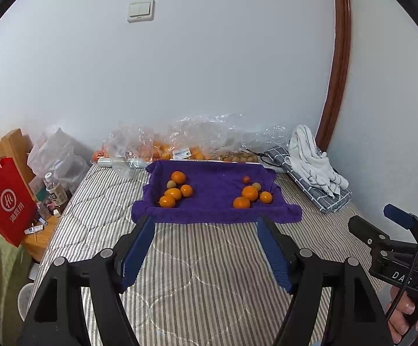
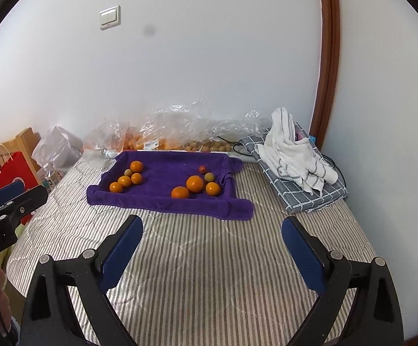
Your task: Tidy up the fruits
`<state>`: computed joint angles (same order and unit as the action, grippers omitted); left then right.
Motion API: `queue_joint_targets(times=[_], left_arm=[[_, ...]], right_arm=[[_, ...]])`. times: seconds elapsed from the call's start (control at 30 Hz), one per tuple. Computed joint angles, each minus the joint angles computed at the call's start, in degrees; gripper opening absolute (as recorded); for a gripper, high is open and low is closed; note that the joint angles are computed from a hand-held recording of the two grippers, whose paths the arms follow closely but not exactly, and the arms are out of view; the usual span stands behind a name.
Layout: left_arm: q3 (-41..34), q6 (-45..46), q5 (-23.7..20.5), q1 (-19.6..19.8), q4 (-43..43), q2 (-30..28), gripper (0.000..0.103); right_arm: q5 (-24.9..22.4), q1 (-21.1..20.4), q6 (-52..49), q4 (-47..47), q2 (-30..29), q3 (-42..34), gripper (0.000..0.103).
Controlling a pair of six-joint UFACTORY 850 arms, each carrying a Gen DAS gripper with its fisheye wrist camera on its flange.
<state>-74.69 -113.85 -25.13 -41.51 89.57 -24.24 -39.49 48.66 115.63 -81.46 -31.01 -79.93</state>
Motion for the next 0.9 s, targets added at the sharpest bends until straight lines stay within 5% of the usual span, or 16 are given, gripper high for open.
queue_joint_targets(times=[0.9], left_arm=[[0.17, 1.08, 0.03, 0.37, -0.44, 0.37, 0.073]], right_arm=[[-0.03, -0.15, 0.09, 0.21, -0.19, -0.49, 0.096]])
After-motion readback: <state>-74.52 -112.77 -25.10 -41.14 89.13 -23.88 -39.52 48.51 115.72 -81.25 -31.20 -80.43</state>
